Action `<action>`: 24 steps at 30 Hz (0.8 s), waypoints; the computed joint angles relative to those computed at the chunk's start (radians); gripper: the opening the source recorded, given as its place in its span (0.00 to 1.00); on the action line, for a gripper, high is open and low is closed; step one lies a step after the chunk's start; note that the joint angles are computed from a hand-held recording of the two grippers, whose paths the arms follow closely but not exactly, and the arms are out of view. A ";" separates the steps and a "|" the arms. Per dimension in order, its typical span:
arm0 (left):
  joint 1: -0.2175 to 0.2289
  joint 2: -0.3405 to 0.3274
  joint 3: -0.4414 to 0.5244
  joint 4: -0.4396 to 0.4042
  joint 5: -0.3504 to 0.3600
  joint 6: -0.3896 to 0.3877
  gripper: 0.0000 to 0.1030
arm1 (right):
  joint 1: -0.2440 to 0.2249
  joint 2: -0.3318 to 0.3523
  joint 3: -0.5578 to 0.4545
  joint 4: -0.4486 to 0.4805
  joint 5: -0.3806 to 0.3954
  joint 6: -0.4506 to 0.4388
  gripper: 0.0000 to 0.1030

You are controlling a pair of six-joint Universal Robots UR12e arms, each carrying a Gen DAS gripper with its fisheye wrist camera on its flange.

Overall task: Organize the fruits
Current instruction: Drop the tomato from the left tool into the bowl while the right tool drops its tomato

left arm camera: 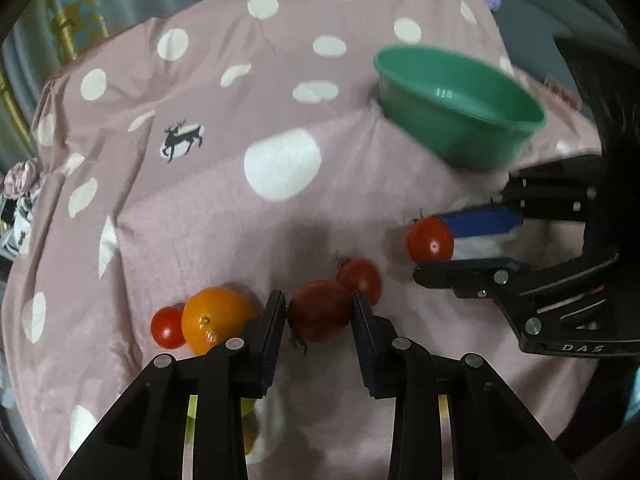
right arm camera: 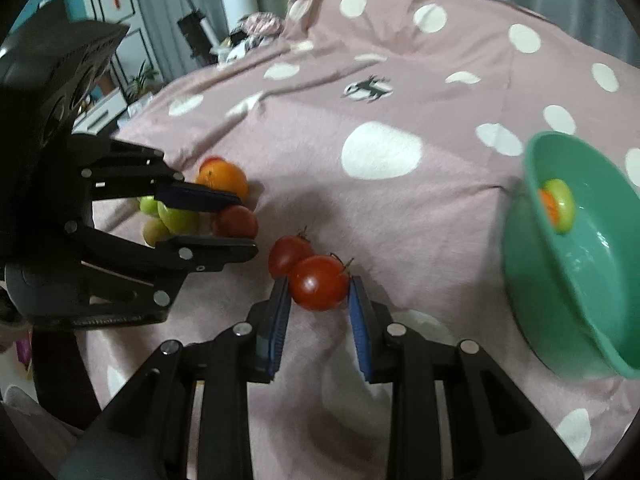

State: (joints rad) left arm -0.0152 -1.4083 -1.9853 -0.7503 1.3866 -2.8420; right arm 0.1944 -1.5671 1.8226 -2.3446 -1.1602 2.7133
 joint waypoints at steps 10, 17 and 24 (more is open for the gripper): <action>-0.035 -0.067 0.089 0.114 -0.182 -0.113 0.33 | -0.095 -0.075 0.069 -0.205 0.012 0.177 0.29; -0.116 -0.177 0.199 0.143 -0.178 -0.120 0.33 | -0.153 -0.064 0.056 -0.275 -0.077 0.277 0.29; -0.179 -0.245 0.256 0.111 -0.099 -0.098 0.33 | -0.172 -0.041 0.051 -0.266 -0.115 0.303 0.31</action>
